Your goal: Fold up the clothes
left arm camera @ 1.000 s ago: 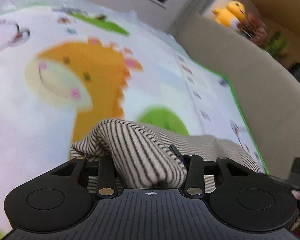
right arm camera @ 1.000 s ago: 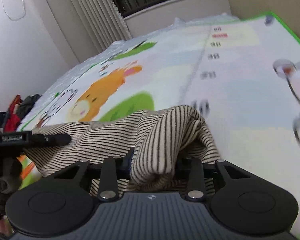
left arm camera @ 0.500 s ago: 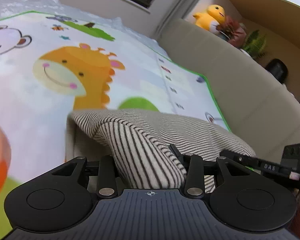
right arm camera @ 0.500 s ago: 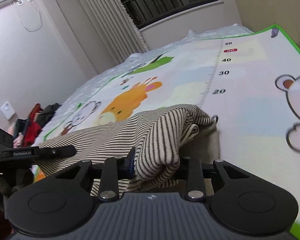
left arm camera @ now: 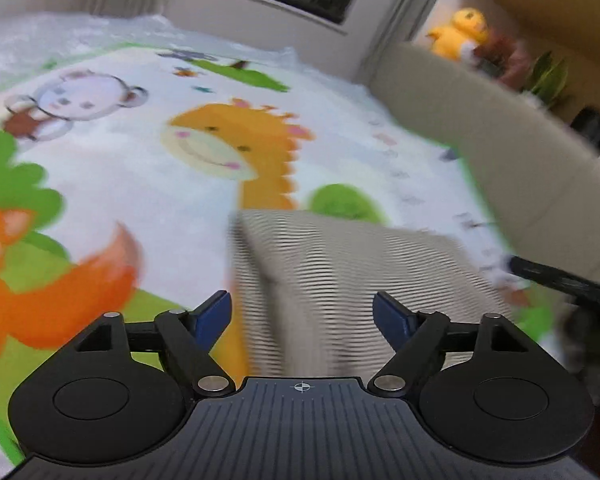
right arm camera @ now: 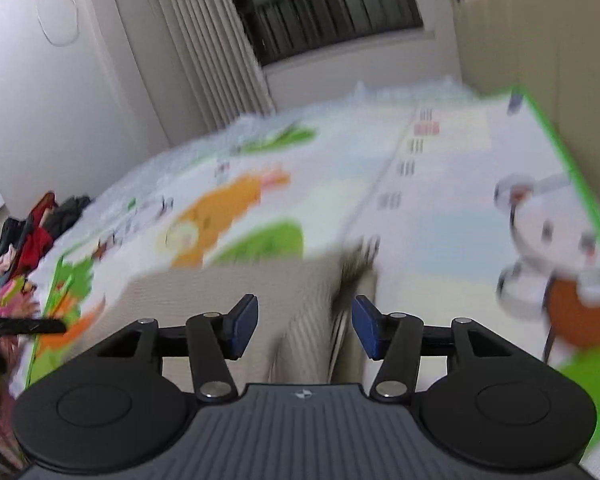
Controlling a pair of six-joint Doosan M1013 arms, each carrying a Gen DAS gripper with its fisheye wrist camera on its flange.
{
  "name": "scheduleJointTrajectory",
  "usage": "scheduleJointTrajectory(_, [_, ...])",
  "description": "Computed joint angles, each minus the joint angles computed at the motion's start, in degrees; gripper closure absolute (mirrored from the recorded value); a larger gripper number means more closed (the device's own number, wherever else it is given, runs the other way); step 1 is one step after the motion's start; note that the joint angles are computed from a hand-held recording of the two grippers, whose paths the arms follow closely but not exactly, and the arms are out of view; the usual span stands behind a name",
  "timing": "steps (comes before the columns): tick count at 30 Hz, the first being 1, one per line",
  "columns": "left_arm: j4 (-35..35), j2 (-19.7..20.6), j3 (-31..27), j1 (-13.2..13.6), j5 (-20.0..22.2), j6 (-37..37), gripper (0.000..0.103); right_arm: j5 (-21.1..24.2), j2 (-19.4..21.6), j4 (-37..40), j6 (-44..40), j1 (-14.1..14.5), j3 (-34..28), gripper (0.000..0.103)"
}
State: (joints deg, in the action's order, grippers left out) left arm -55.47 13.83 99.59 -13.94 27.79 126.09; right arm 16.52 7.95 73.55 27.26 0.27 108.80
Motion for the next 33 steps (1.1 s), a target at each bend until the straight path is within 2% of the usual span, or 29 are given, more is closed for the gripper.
scheduleJointTrajectory(2, [-2.8, 0.3, -0.7, 0.0, 5.4, 0.5, 0.018, 0.2, 1.6, -2.7, -0.3, 0.2, -2.9, 0.052])
scheduleJointTrajectory(3, [-3.2, 0.8, -1.2, -0.3, 8.7, -0.1, 0.018, 0.3, 2.7, -6.8, 2.5, 0.6, -4.6, 0.052])
scheduleJointTrajectory(6, [-2.7, 3.0, -2.4, -1.4, 16.9, -3.2, 0.016, 1.3, 7.1, -25.0, 16.0, 2.1, -10.6, 0.052])
scheduleJointTrajectory(9, [-0.3, 5.2, -3.9, -2.2, 16.0, -6.5, 0.016, 3.2, 11.5, -43.3, 31.0, 3.3, -15.7, 0.052])
scheduleJointTrajectory(10, [0.6, 5.9, -4.5, -2.4, 15.4, -7.6, 0.017, 5.1, 12.9, -46.5, 34.4, 3.2, -17.3, 0.052])
scheduleJointTrajectory(12, [2.5, 7.4, -5.6, -2.8, 14.2, -10.1, 0.026, 8.5, 14.8, -51.1, 39.2, 3.0, -19.0, 0.052])
scheduleJointTrajectory(13, [3.8, 8.1, -6.4, -2.9, 13.3, -11.2, 0.028, 9.0, 15.1, -51.3, 39.6, 2.7, -18.8, 0.052])
scheduleJointTrajectory(15, [7.0, 9.4, -8.6, -3.0, 11.3, -13.6, 0.036, 7.1, 14.1, -45.1, 35.2, 1.8, -16.0, 0.052])
scheduleJointTrajectory(19, [13.3, 12.8, -13.9, -3.2, 8.1, -15.9, 0.037, 2.4, 9.7, -41.6, 31.7, 1.2, -9.0, 0.052])
scheduleJointTrajectory(20, [14.3, 14.0, -15.8, -3.2, 7.6, -15.8, 0.035, 0.8, 8.3, -42.1, 31.0, 1.3, -6.8, 0.052])
scheduleJointTrajectory(23, [16.5, 17.3, -21.1, -3.3, 6.8, -16.6, 0.030, 1.0, 4.3, -34.3, 23.4, 1.6, -1.8, 0.052])
scheduleJointTrajectory(26, [20.3, 19.5, -24.8, -3.5, 5.9, -19.8, 0.021, 4.7, 0.5, -22.8, 10.6, 2.9, 2.3, 0.053])
scheduleJointTrajectory(29, [23.6, 18.6, -24.4, -3.8, 4.1, -21.8, 0.019, 8.7, -1.7, -17.7, 2.9, 3.9, 3.8, 0.053])
scheduleJointTrajectory(31, [23.1, 16.1, -21.2, -3.7, 1.8, -19.3, 0.018, 9.5, -2.7, -17.1, 1.2, 4.1, 3.7, 0.051])
scheduleJointTrajectory(33, [22.2, 13.2, -17.4, -3.7, -0.7, -16.0, 0.018, 8.3, -3.0, -15.7, 0.3, 4.1, 3.1, 0.048])
